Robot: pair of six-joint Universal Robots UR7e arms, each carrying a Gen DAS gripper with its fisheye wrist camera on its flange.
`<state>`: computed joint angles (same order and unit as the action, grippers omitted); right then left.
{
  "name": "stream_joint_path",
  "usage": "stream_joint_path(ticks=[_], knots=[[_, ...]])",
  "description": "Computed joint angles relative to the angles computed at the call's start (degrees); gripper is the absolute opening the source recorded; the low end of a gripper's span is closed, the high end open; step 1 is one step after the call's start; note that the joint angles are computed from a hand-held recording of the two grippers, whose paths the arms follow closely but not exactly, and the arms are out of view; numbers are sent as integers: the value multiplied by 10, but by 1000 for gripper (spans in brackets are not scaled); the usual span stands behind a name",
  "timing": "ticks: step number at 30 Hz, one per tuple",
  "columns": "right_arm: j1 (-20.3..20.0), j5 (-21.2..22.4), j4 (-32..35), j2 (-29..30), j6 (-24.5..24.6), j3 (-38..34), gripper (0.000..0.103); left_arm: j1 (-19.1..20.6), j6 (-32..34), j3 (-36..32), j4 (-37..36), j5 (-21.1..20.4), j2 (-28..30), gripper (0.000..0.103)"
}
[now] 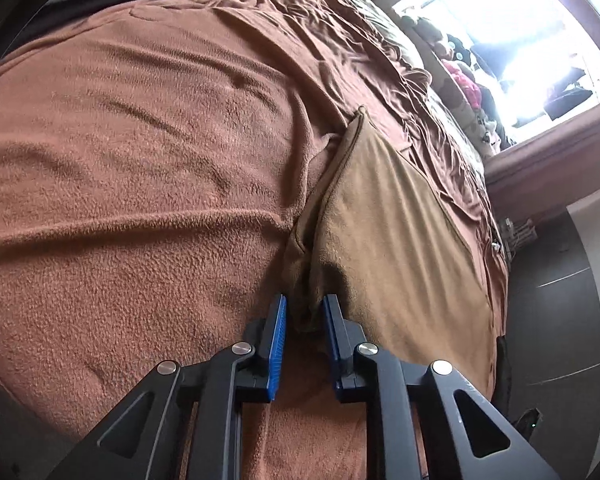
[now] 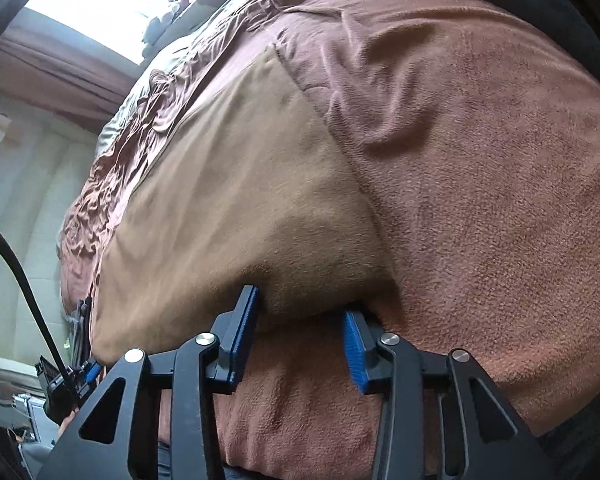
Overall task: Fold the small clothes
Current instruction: 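Lower both tools to the folded shirt's edge and close on it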
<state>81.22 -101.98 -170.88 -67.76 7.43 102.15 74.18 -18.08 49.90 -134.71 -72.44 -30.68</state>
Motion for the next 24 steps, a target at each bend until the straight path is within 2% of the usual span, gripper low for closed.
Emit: stream_joint_path(ticks=[6, 10, 11, 12, 13, 15, 17, 19, 24], knots=[[-4, 12, -4, -4, 13, 6, 33, 5, -13, 0, -2, -21, 3, 20], [-6, 16, 2, -6, 12, 4, 33, 3, -10, -12, 5, -15, 12, 20], [-7, 17, 2, -6, 11, 3, 33, 4, -15, -14, 8, -13, 14, 19], [-6, 14, 2, -4, 12, 1, 33, 5, -18, -15, 8, -13, 15, 11], [-6, 13, 1, -4, 12, 0, 33, 5, -20, -15, 7, -10, 14, 9], [-1, -5, 1, -1, 10, -1, 29, 4, -13, -11, 3, -5, 11, 7], [5, -26, 5, 2, 10, -5, 20, 2, -1, -9, 5, -1, 7, 7], [8, -32, 9, 4, 14, -9, 15, 1, 7, -10, 6, 4, 2, 6], [8, -33, 6, 2, 18, -6, 12, 1, 20, -20, 24, 18, -1, 6]])
